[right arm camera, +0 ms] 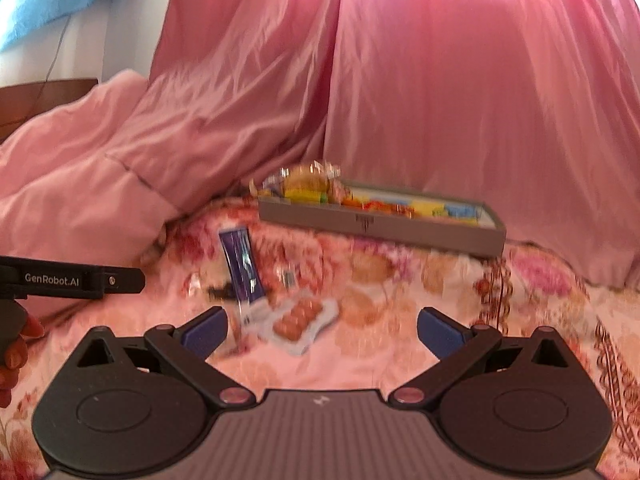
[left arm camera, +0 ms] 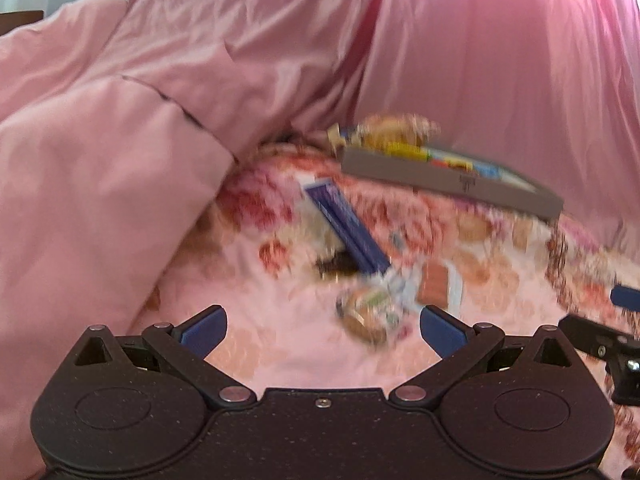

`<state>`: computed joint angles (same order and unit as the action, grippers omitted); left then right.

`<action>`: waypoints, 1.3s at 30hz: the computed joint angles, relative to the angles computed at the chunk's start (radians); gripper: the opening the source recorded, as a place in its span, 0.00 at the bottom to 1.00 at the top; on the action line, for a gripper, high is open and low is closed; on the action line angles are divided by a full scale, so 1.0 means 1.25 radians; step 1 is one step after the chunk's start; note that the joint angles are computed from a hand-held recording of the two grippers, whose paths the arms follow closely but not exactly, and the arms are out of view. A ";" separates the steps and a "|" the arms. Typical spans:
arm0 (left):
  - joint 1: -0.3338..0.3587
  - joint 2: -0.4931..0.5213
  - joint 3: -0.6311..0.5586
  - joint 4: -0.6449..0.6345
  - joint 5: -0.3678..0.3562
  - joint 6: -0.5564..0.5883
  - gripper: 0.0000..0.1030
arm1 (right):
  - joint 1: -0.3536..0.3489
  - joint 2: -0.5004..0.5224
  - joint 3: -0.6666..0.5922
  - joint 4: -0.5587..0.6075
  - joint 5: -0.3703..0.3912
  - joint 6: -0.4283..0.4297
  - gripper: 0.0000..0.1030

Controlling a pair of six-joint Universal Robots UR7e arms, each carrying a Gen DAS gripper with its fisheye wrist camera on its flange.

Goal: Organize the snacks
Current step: 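Move both open tools back over the sausage pack and small biscuit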

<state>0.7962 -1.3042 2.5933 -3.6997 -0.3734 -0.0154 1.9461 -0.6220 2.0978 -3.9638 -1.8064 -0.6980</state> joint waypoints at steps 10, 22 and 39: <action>0.061 -0.013 -0.020 0.117 -0.072 -0.034 0.99 | -0.007 0.016 -0.018 0.062 -0.050 -0.001 1.00; 0.132 0.065 -0.076 -0.021 -0.153 0.157 0.99 | -0.021 0.031 -0.058 0.145 -0.095 -0.022 1.00; 0.271 0.047 -0.157 0.053 -0.395 0.272 0.99 | -0.056 0.049 -0.230 0.419 0.002 -0.315 1.00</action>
